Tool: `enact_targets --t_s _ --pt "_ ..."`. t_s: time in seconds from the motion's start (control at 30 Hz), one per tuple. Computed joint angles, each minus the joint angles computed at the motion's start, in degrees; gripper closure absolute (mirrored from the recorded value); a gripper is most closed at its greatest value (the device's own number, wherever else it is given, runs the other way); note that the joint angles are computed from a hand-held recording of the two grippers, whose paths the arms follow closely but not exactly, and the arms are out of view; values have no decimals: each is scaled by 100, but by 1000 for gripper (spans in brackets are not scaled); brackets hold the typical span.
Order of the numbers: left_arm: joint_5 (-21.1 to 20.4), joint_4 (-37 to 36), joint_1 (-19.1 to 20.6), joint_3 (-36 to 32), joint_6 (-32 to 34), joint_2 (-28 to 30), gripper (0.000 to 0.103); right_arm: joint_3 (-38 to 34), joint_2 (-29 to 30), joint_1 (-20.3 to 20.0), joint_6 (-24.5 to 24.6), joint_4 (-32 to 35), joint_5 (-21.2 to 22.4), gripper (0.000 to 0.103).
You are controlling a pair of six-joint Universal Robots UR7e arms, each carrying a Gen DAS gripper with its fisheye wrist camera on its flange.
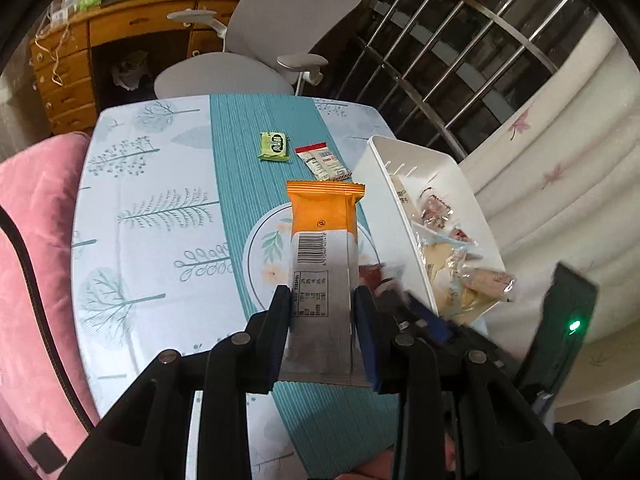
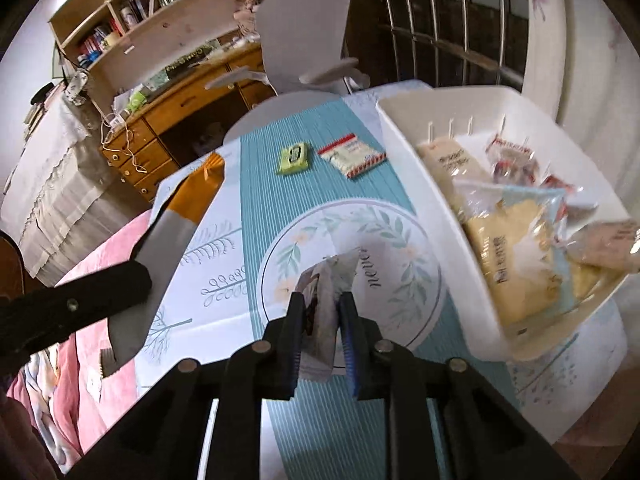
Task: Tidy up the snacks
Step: 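Carry the white bar and chocolate pack over the tray with both tools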
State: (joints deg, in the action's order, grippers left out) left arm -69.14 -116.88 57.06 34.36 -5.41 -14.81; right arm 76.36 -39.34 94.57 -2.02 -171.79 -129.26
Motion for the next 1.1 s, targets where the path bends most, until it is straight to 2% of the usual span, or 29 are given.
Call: enact_targets --t_s 0.13,0.27,0.43,0.57,0.73,0.93,1.1 --pt "-233 -362 -99 549 -149 -240 72 280 -305 -31 -159 -202 108 87" --pt "-280 -721 -254 809 -216 -264 73 576 -619 -123 -485 -388 269 87" --pt "-285 -923 -451 585 -661 38 72 850 -1106 -332 -1016 -308 616 87" --pt "-289 -845 -605 50 -1023 474 72 974 -1501 -532 -1514 -69 836 87" --pt "-261 -695 -816 -821 -1168 1117 72 944 -1903 -785 -2032 290 1106 87" --pt "-172 -323 -1022 -1980 -1278 1895 72 809 -2154 -1034 -2576 536 1392 89" --pt "-39 -31 -1130 -2643 -1502 2330 69 734 -2291 -1167 -2940 713 1585 89"
